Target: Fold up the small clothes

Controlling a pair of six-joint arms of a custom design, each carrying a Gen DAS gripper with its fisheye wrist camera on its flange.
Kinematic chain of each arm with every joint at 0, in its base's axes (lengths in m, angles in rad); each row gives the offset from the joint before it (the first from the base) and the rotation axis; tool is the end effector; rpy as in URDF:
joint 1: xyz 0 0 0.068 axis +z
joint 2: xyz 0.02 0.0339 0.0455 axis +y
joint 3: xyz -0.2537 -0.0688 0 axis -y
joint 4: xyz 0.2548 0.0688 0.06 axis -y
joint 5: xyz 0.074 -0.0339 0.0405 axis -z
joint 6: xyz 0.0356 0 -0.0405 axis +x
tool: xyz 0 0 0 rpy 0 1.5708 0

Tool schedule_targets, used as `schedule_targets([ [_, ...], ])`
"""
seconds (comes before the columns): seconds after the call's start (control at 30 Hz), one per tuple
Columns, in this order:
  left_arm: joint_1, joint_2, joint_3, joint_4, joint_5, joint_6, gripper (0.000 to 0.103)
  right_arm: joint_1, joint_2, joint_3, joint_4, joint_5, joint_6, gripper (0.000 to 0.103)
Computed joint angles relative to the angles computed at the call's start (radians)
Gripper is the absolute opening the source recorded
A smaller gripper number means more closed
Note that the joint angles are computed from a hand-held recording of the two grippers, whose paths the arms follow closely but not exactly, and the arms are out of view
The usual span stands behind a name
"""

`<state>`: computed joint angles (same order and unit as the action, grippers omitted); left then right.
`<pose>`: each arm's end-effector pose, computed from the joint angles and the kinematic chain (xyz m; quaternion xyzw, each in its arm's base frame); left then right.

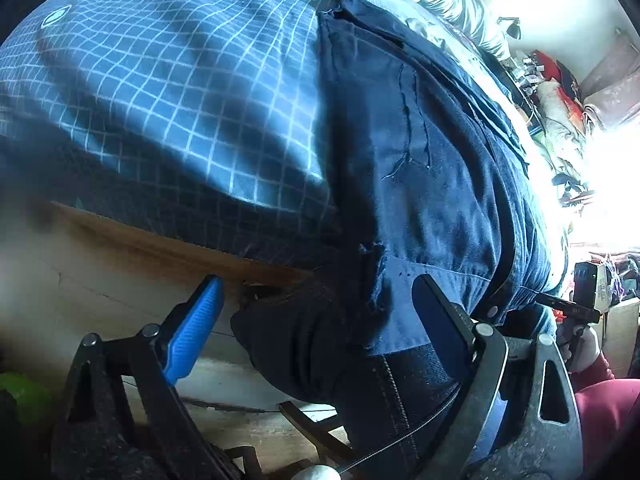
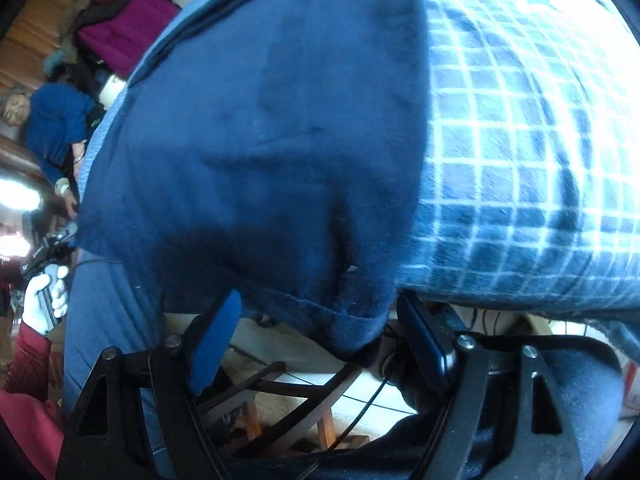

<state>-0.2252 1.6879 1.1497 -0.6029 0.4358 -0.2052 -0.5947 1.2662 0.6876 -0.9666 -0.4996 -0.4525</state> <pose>0.3314 -0.0913 0.1898 0.0556 0.9534 -0.2508 0.1583 0.1692 -0.0939 0.1612 0.0657 0.9667 0.2079 0.1343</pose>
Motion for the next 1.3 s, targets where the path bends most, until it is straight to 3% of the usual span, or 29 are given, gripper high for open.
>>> schedule_targets([
  [0.07, -0.001, 0.030, 0.012, 0.017, 0.029, -0.004, 0.082, 0.005, 0.013, -0.001, 0.005, -0.003, 0.007, 0.084],
  [0.2, -0.014, 0.095, 0.050, 0.014, 0.107, 0.021, 0.048, -0.023, 0.061, 0.014, -0.015, -0.039, 0.003, 0.078],
  [0.27, -0.027, 0.109, 0.068, 0.010, 0.118, 0.030, 0.037, -0.032, 0.062, 0.009, -0.018, -0.052, 0.006, 0.078],
  [0.4, -0.033, 0.112, 0.096, -0.012, 0.111, 0.051, 0.026, -0.029, 0.062, 0.002, -0.019, -0.043, 0.014, 0.076],
  [0.73, -0.028, 0.125, 0.109, -0.015, 0.126, 0.046, 0.020, -0.032, 0.052, -0.007, 0.005, -0.049, 0.034, 0.065],
  [0.77, -0.031, 0.116, 0.103, -0.008, 0.123, 0.045, 0.014, -0.032, 0.044, -0.005, -0.002, -0.053, 0.034, 0.060],
  [0.8, -0.036, 0.096, 0.095, -0.005, 0.119, 0.041, 0.009, -0.045, 0.042, 0.002, -0.032, -0.074, 0.016, 0.039],
  [0.83, -0.046, 0.072, 0.090, -0.007, 0.106, 0.037, 0.008, -0.067, 0.036, 0.010, -0.074, -0.103, -0.016, 0.025],
  [0.93, -0.034, -0.011, 0.068, 0.028, 0.169, -0.025, 0.008, -0.160, -0.026, 0.072, -0.263, -0.232, -0.117, 0.013],
  [1.13, 0.018, -0.079, 0.098, 0.209, 0.338, -0.219, 0.007, -0.259, -0.004, 0.311, -0.569, -0.489, -0.271, 0.012],
  [1.23, 0.031, -0.047, 0.161, 0.316, 0.364, -0.324, 0.008, -0.263, 0.040, 0.421, -0.598, -0.577, -0.247, 0.012],
  [1.3, 0.041, 0.011, 0.236, 0.361, 0.375, -0.383, 0.008, -0.248, 0.068, 0.485, -0.553, -0.629, -0.165, 0.012],
])
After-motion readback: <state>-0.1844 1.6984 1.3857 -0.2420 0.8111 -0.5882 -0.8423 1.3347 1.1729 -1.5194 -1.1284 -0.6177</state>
